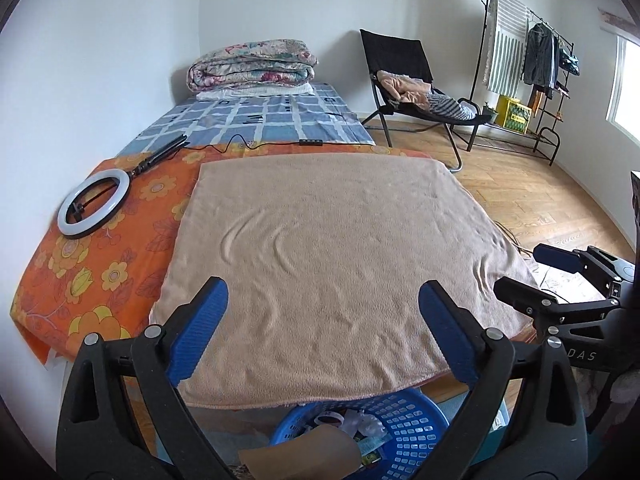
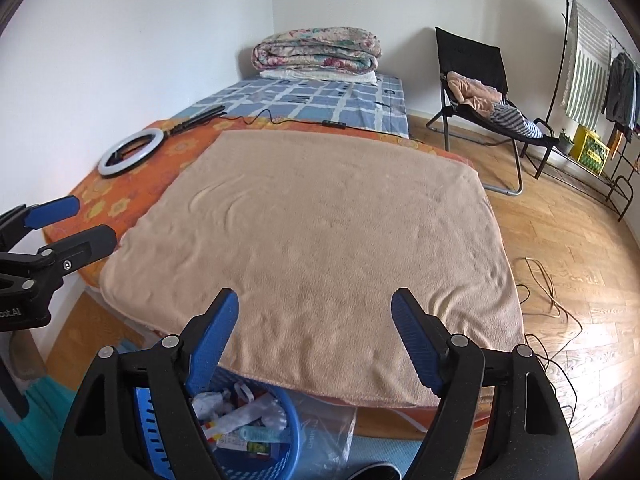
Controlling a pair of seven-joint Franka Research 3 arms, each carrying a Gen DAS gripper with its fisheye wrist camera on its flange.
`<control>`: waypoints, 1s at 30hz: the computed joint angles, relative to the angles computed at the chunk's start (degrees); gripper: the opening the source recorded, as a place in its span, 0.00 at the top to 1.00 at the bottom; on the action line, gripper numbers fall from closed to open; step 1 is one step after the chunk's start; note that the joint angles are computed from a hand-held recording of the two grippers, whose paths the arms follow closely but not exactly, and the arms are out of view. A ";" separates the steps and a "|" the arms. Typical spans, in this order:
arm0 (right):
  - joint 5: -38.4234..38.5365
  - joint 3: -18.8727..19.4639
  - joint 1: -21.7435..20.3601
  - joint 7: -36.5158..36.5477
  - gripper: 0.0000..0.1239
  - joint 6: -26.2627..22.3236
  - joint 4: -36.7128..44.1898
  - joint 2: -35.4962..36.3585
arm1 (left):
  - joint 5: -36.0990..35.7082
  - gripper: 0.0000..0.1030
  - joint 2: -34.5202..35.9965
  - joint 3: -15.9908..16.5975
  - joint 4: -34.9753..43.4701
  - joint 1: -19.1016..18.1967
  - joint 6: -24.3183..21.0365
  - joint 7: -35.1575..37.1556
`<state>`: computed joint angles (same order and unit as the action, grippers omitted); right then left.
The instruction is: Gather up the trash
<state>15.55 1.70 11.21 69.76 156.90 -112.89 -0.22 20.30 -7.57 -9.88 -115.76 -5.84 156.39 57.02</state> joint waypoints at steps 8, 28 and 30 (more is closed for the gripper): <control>3.35 -0.06 -0.14 -0.71 0.35 1.71 2.11 2.45 | 0.29 0.02 1.44 0.15 0.33 0.33 1.99 -1.32; 7.63 -0.03 -0.84 -0.63 0.35 -1.27 4.19 4.09 | -2.10 0.02 2.15 0.35 0.21 -0.31 1.56 -0.06; 7.82 -0.05 -0.87 -0.47 0.35 -0.79 3.94 3.98 | -2.30 0.02 2.09 0.38 0.08 -0.32 1.54 0.16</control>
<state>23.38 1.65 10.33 69.28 156.10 -108.95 3.75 18.00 -5.48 -9.49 -115.68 -6.16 157.93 57.18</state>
